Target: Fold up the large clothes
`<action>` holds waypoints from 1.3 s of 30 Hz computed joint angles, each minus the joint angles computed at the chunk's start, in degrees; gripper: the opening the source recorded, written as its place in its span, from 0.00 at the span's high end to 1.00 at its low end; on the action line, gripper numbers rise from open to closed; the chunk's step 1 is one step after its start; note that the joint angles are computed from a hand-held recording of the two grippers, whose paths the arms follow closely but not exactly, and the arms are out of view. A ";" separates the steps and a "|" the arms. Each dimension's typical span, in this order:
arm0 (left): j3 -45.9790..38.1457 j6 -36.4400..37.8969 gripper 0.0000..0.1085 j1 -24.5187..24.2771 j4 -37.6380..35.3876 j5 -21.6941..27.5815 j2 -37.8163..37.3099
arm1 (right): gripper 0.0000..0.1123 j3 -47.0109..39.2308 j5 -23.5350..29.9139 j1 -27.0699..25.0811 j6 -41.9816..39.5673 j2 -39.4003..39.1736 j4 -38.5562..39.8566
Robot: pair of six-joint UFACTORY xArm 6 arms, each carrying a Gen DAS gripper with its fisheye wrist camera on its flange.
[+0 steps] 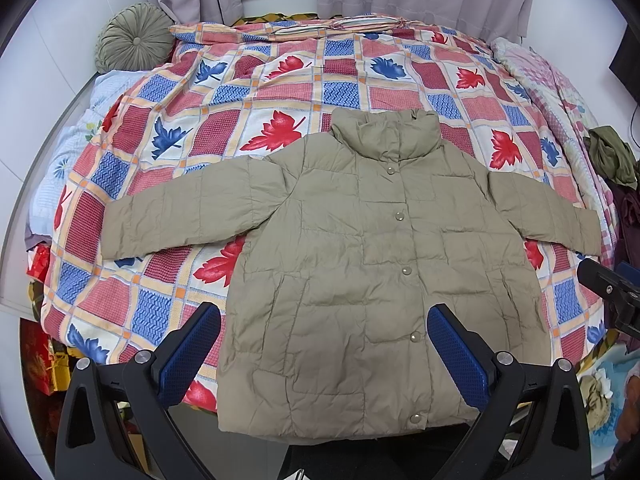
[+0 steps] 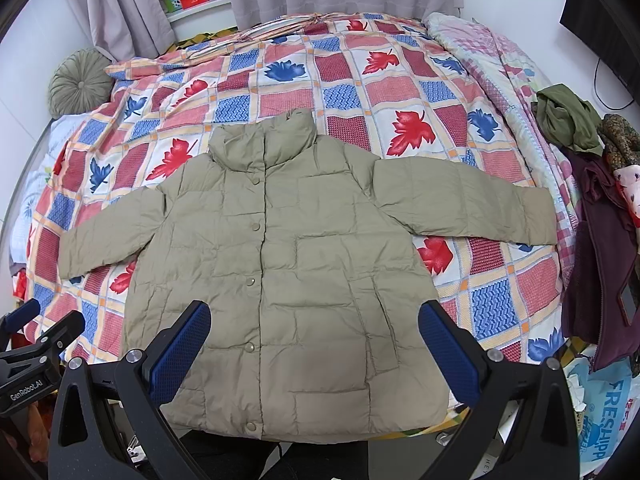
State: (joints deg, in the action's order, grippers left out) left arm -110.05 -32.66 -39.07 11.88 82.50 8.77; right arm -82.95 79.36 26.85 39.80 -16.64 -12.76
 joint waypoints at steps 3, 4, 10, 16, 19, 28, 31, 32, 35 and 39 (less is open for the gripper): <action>-0.10 0.01 0.05 -0.03 -0.05 0.07 0.08 | 0.08 -0.01 0.00 0.01 0.01 0.03 -0.01; -0.12 -0.03 0.05 -0.03 -0.01 0.09 0.07 | 0.08 0.01 -0.01 -0.01 0.01 0.03 0.01; 0.48 -0.04 0.05 1.22 -1.58 -0.59 -0.20 | 0.08 -0.08 -0.01 0.00 0.04 0.20 0.13; 6.22 -0.19 0.05 5.71 -4.72 -3.43 -3.37 | 0.08 -0.52 -0.66 0.24 0.81 1.43 1.54; 10.06 0.24 0.05 8.58 -5.61 -5.16 -5.49 | 0.08 -0.50 -2.23 0.57 1.80 2.85 2.69; 21.60 2.64 0.05 19.51 -11.73 -11.10 -10.82 | 0.08 -1.77 -9.06 2.99 5.34 7.18 4.83; 25.23 4.39 0.05 22.48 -13.10 -13.45 -11.69 | 0.08 -2.85 -10.70 4.03 7.55 9.54 4.85; 26.44 4.95 0.05 23.41 -13.85 -14.38 -11.87 | 0.08 -3.19 -11.06 4.38 8.18 10.36 4.64; 30.51 6.06 0.05 26.22 -17.24 -18.34 -11.97 | 0.08 -4.35 -12.52 4.99 8.55 13.17 5.85; 35.05 6.40 0.05 28.73 -19.15 -23.71 -11.00 | 0.08 -8.38 -9.58 5.38 4.04 19.21 10.38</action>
State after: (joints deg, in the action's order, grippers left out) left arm -75.00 -26.26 -10.35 -7.27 58.79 -2.24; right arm -91.34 69.78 32.22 43.84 2.57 -2.38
